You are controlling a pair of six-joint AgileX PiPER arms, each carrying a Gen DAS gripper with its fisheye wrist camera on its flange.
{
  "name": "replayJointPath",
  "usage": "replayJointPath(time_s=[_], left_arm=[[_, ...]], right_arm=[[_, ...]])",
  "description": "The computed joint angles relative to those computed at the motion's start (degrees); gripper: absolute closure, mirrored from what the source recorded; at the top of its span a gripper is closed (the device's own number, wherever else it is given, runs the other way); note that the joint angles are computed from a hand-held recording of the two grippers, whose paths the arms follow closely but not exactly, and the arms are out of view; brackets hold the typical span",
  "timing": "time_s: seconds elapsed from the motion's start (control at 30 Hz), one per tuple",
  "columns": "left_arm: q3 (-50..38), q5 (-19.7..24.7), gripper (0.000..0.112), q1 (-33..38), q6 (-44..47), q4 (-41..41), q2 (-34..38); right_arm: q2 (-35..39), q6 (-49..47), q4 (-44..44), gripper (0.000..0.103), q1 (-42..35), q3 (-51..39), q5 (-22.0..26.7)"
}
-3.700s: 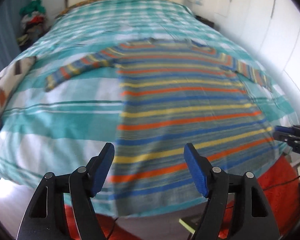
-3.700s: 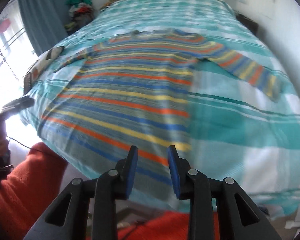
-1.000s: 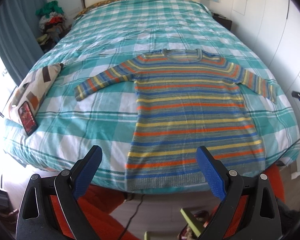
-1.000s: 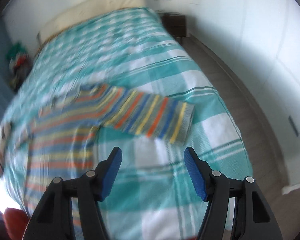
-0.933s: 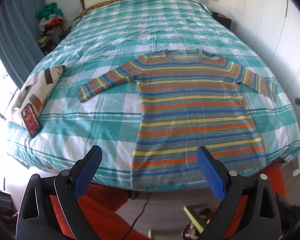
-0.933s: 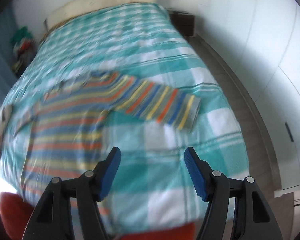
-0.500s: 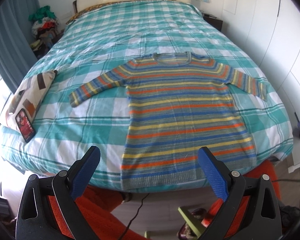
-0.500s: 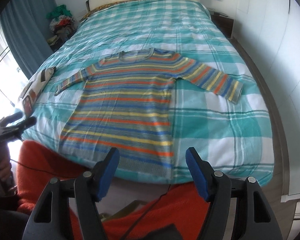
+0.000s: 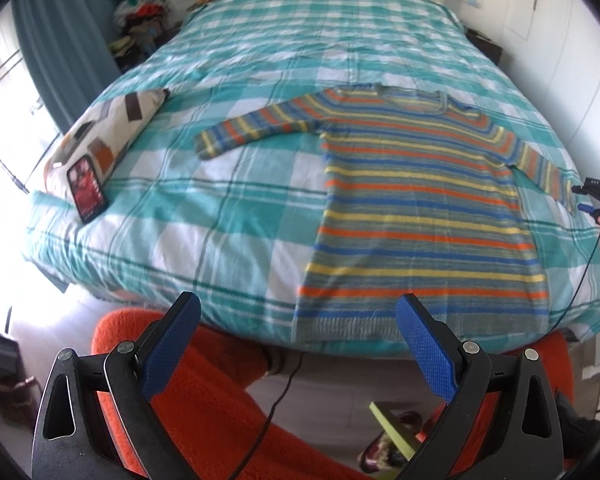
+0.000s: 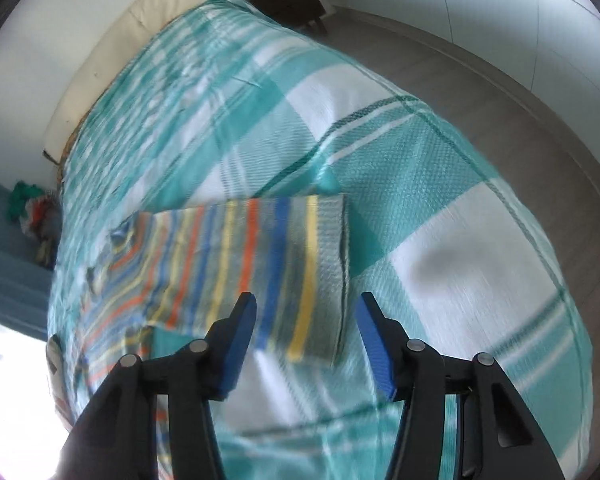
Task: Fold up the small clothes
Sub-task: 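Grasp a sleeve cuff with the right tool and straighten it, then fold the held sleeve across the sweater chest with the right tool, then open it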
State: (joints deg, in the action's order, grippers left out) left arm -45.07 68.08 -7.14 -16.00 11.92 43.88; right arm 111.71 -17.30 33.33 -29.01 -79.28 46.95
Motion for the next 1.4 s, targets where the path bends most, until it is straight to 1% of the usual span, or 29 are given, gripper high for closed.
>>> replayJointPath(time_s=[0.03,0.1,0.13,0.17,0.2,0.23,0.3,0.37,0.43,0.47,0.5,0.6,0.7,0.73,0.8,0.83,0.87,0.9,0.93,0.97,1.0,1.1,1.13,1.2,1.23,1.3,1.37,1.4], left_arm=[[0.39,0.16,0.014,-0.08,-0.32,0.23,-0.15],[0.97,0.42,0.014,-1.02,-1.29,1.24,-0.09],[1.32,0.37,0.014,-1.78,-2.05,1.90,0.05],[1.59,0.19,0.014,-1.78,-2.06,2.04,0.12],[1.90,-0.11,0.014,-1.89,-2.35,2.18,0.33],[2.14,-0.43,0.014,-1.72,-2.36,2.03,0.55],[2.48,-1.10,0.014,-0.89,-1.83,1.32,0.57],[3.04,-2.09,0.014,0.10,-0.92,0.38,0.34],[3.92,-3.41,0.014,0.52,-0.16,-0.44,0.83],[4.27,-4.18,0.014,0.57,0.17,-0.87,1.43],[4.59,-4.91,0.014,0.43,0.38,-1.27,2.05],[5.00,-6.78,0.014,-1.87,-0.83,-1.41,3.89],[4.66,-7.66,0.014,-3.76,-2.26,-1.23,4.08],[4.49,-7.78,0.014,-3.96,-2.54,-1.18,3.92],[4.37,-7.91,0.014,-3.51,-2.42,-1.31,3.43],[4.47,-8.07,0.014,-2.82,-2.00,-1.51,3.15],[4.66,-8.25,0.014,-1.87,-1.38,-1.79,2.89],[4.97,-8.41,0.014,-0.73,-0.68,-2.06,2.66],[5.40,-8.60,0.014,0.77,0.26,-2.42,2.48],[5.87,-8.72,0.014,2.34,1.26,-2.78,2.30],[6.32,-8.75,0.014,4.36,2.64,-3.35,2.03],[8.03,-9.74,0.014,13.74,10.41,-7.82,1.05],[8.56,-10.06,0.014,16.37,12.75,-9.31,0.99],[9.49,-10.82,0.014,19.86,15.62,-11.33,1.67],[9.98,-11.28,0.014,20.64,16.32,-12.00,2.07],[10.53,-12.06,0.014,19.85,15.62,-12.08,3.08],[10.55,-12.18,0.014,15.45,11.54,-9.85,3.63],[10.51,-12.09,0.014,13.30,9.67,-8.76,3.53]], right_arm=[[1.19,1.15,-0.40,0.050,0.36,-0.55,-0.75],[3.06,1.41,1.73,0.051,0.37,-0.89,-3.05],[3.64,1.20,3.12,0.053,0.24,-0.78,-4.02],[4.33,1.46,3.62,0.067,0.07,-0.96,-4.53],[4.91,3.50,1.83,0.091,0.40,-1.59,-4.68],[5.06,5.34,0.12,0.101,0.53,-1.98,-4.63],[3.25,5.86,0.98,0.101,-0.46,-1.32,-4.81],[-0.85,5.18,0.71,0.101,-0.21,-0.68,-5.15],[-4.98,5.90,-3.05,0.101,2.31,-2.00,-3.85],[-6.96,7.11,-6.43,0.101,4.90,-3.91,-2.41],[-8.31,7.40,-7.78,0.101,7.14,-5.70,-0.95],[-9.38,8.54,-7.82,0.101,15.24,-13.69,4.52],[-5.22,12.42,-9.21,0.101,25.93,-23.77,7.91],[-3.31,13.75,-9.68,0.101,29.16,-26.37,8.26],[3.20,17.16,-11.33,0.101,35.74,-35.61,10.24],[6.00,17.67,-10.96,0.101,38.21,-38.51,9.64],[7.83,16.66,-8.30,0.100,39.59,-39.12,8.11],[10.81,14.69,-3.80,0.096,39.93,-41.68,8.60],[15.17,13.49,1.56,0.089,40.10,-46.05,11.02],[17.68,13.50,4.62,0.069,39.96,-48.13,12.68],[18.43,12.88,7.54,0.060,39.69,-47.91,12.50],[13.83,3.76,15.41,0.060,37.21,-38.66,7.83],[12.01,2.14,15.37,0.060,36.08,-36.22,6.92],[9.84,3.64,10.03,0.060,34.23,-34.55,6.94],[9.57,5.04,5.99,0.060,33.58,-34.64,7.74],[10.40,6.33,1.60,0.061,32.36,-35.36,10.57],[11.70,5.27,1.97,0.063,31.57,-33.96,12.11],[12.31,4.96,1.77,0.063,31.69,-32.92,11.85]])
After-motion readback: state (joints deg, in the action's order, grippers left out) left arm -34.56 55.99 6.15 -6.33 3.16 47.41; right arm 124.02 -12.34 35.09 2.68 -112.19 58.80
